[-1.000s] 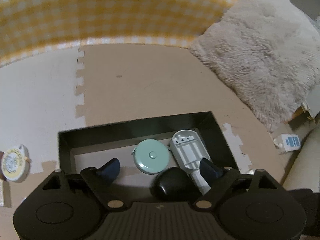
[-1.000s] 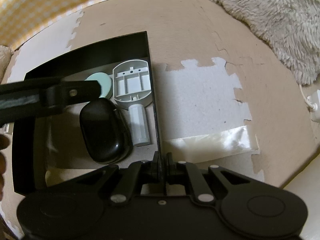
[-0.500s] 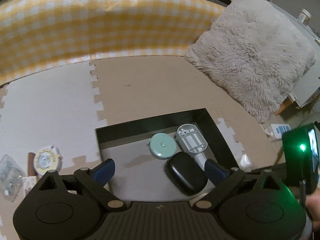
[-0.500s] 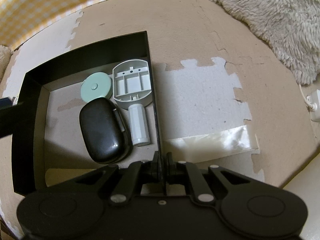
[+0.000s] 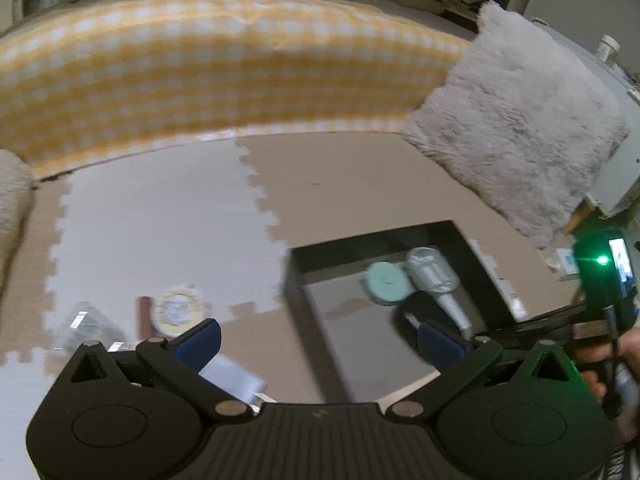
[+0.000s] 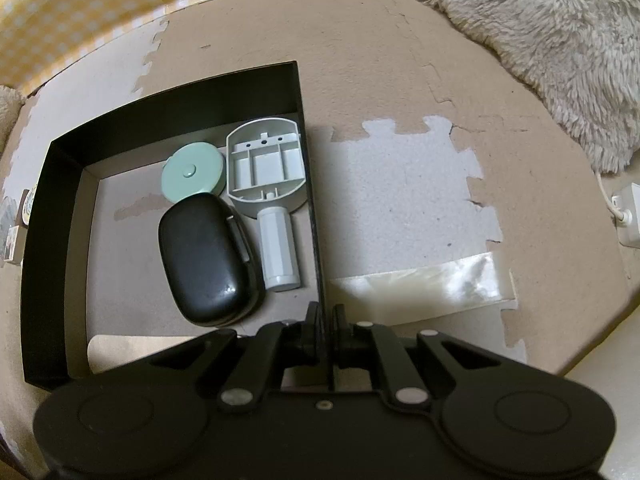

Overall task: Organize rigid objects
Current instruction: 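Lower the left gripper onto the white USB charger and close on it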

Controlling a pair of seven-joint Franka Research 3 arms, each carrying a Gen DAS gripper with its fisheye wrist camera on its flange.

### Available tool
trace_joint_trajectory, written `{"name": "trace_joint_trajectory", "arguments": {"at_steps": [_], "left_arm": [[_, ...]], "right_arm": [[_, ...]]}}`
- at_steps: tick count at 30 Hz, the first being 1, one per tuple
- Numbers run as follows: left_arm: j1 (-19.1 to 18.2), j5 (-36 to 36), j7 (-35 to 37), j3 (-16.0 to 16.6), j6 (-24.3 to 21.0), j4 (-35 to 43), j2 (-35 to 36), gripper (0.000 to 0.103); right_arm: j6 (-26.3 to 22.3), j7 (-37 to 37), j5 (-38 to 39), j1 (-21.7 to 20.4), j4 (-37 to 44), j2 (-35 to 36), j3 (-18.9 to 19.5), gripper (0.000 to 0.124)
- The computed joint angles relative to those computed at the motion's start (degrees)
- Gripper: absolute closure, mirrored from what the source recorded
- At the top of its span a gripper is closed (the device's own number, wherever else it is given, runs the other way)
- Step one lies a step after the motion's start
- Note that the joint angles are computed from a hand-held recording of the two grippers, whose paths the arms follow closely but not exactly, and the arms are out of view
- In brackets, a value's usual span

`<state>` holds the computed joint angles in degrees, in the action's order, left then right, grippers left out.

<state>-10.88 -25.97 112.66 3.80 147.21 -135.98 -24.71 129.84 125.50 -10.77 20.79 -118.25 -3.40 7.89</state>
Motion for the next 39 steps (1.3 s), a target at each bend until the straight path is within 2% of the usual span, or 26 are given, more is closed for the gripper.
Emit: {"name": "trace_joint_trajectory", "arguments": {"at_steps": [10, 15, 17, 21, 22, 26, 33, 35, 39], "left_arm": [[4.7, 3.5, -0.1, 1.8, 2.2, -1.0, -0.1, 0.000], [4.2, 2.3, 3.3, 4.1, 2.9, -1.7, -0.1, 0.000], [3.3, 0.8, 6.9, 5.3, 2.0, -1.9, 0.0, 0.000], [4.2, 0.4, 10.1, 4.9, -2.1, -1.4, 1.1, 0.000], [4.2, 0.0, 11.4, 4.8, -2.8, -1.4, 1.3, 0.002], [4.6, -0.8, 15.4, 3.9, -3.8, -2.0, 1.7, 0.022], [3.9, -4.9, 25.0, 3.6, -5.0, -2.1, 3.6, 0.033], [4.1, -5.9, 27.2, 3.2, -5.1, -1.9, 4.2, 0.039], [4.8, -6.6, 29.8, 1.9, -3.4, -1.9, 5.5, 0.045]], "right_arm": [[-0.2, 0.0, -0.2, 0.0, 0.1, 0.1, 0.0, 0.116], [-0.3, 0.0, -0.4, 0.1, 0.2, 0.1, 0.0, 0.116], [-0.2, 0.1, -0.3, 0.1, 0.2, 0.2, 0.0, 0.116], [-0.1, 0.1, -0.3, 0.1, 0.1, 0.2, 0.0, 0.116], [0.0, 0.1, -0.2, 0.1, 0.1, 0.2, -0.1, 0.116], [0.0, 0.1, -0.2, 0.1, 0.1, 0.1, -0.1, 0.116], [-0.2, 0.0, -0.4, 0.1, 0.2, 0.1, -0.1, 0.116], [-0.1, 0.2, -0.3, 0.1, 0.2, 0.2, 0.0, 0.116], [-0.3, 0.2, -0.4, 0.1, 0.3, 0.3, 0.0, 0.116]]}}
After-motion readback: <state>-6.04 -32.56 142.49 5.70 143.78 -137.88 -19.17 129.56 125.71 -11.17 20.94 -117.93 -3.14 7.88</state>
